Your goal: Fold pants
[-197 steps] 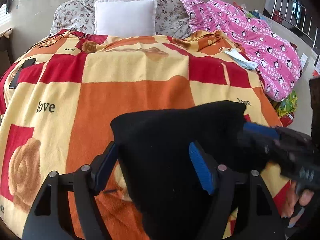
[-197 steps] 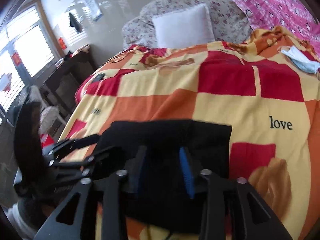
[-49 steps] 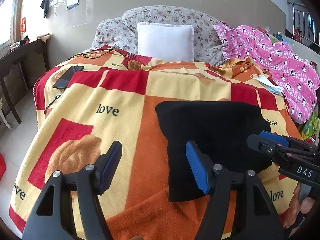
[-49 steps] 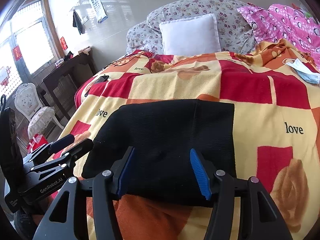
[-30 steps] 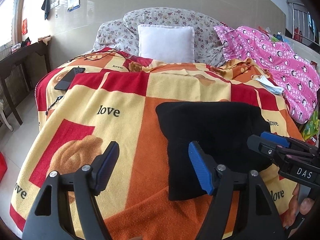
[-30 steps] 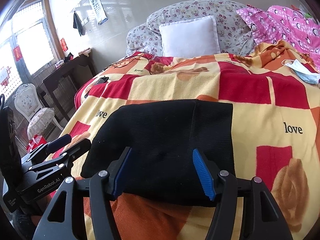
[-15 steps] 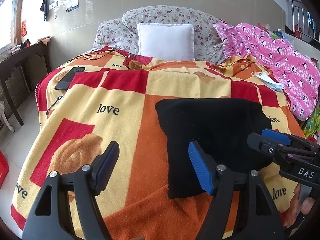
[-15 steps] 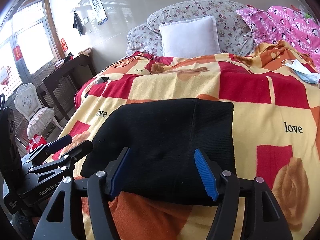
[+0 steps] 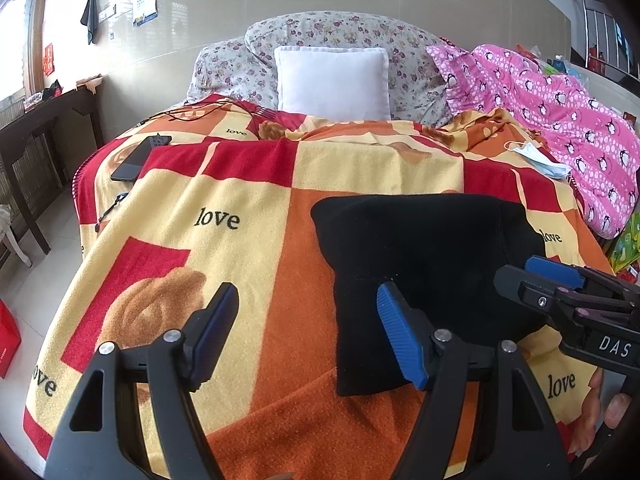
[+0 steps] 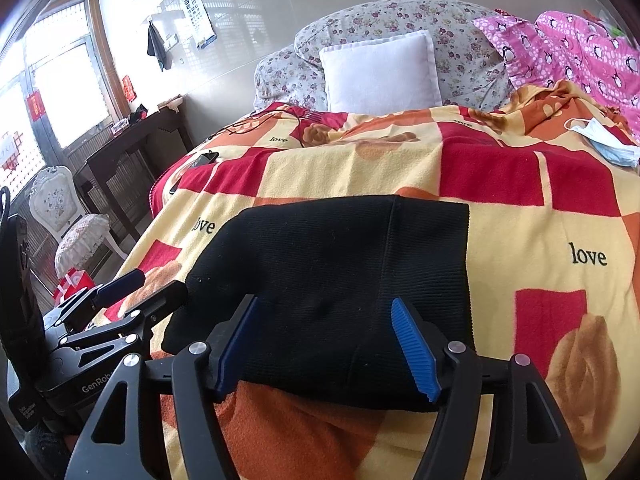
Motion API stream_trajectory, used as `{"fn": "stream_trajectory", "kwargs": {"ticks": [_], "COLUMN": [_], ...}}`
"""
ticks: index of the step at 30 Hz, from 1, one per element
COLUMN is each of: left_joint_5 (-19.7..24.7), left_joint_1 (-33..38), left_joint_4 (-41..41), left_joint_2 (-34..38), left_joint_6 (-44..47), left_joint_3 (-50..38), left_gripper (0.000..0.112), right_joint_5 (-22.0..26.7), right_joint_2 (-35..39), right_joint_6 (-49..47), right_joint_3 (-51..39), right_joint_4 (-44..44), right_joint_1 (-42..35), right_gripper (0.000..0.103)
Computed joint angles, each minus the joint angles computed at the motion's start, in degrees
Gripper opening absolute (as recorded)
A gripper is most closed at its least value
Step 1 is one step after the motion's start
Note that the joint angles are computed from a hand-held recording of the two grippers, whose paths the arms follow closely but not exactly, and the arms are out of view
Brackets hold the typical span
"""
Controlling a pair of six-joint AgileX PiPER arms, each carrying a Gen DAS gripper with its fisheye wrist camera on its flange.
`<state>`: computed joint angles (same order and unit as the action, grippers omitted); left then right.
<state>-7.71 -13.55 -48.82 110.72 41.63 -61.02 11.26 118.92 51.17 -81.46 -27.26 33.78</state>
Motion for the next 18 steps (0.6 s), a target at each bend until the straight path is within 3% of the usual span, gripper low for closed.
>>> {"fn": "stream_trajectory", "kwargs": {"ticks": [8, 11, 18], "left_joint_5": [-2.4, -3.3, -7.1], "left_joint_1": [-0.8, -1.0, -2.4], "left_joint_4": [-4.2, -1.1, -2.2], "left_joint_2": [-0.2, -0.6, -1.2], "left_joint_6": [4.5, 1.8, 4.9], "left_joint_3": [0.4, 1.0, 2.4], "left_gripper": [0.072, 0.072, 0.072], "right_joint_5": [-0.2, -0.4, -0.7], "right_joint_2": [0.1, 0.3, 0.4], "right_joint_6": [0.6, -0.1, -1.3], "right_joint_3": [0.1, -0.1, -0.1], "right_joint_4": [-0.5, 0.2, 1.4], "right_joint_1": [0.1, 0.0, -0.1], "right_gripper": [0.069, 0.070, 0.070]}}
